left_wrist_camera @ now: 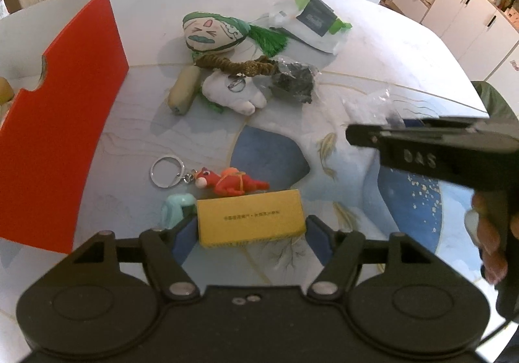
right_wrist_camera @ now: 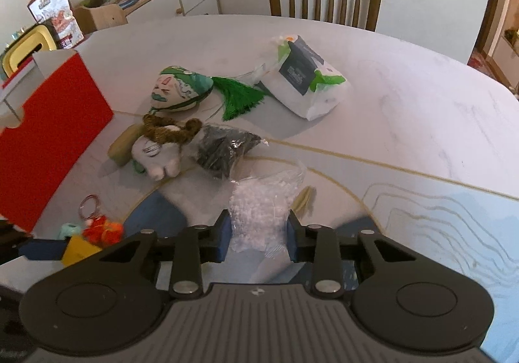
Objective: Organize objects
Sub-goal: 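Grasp the small yellow box with the left tool while the right tool grasps the clear bag of white pieces, then carry the yellow box with the left tool while the right tool carries the clear bag into the box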
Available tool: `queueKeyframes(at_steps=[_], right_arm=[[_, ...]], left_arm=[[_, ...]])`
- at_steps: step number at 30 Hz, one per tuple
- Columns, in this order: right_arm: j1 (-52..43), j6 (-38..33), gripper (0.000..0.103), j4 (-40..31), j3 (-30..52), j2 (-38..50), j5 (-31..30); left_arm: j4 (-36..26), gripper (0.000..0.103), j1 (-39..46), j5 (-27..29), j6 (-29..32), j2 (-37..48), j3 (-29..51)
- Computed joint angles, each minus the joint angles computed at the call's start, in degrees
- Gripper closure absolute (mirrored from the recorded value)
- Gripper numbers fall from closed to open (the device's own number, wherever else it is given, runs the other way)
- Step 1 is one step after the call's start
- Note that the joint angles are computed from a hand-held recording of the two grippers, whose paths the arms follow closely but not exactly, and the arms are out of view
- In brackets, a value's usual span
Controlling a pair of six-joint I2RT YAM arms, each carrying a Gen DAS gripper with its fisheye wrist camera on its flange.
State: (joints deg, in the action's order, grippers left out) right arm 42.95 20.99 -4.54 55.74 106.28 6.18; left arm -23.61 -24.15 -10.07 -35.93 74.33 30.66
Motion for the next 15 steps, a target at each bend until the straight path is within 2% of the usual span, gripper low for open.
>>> queueKeyframes(at_steps=[6, 15], right_arm=[[3.42, 3.52, 0.07, -1.79, -3.61, -5.85, 0.24], [10.05, 10.53, 0.07, -6.67, -5.2, -13.21, 3.17]], left_arm=[[-1.29, 0.033, 2.64, 3.64, 3.83, -7.05, -2.17], [-11.91, 0.033, 8.99, 7.85, 11.7, -21.4, -1.59]])
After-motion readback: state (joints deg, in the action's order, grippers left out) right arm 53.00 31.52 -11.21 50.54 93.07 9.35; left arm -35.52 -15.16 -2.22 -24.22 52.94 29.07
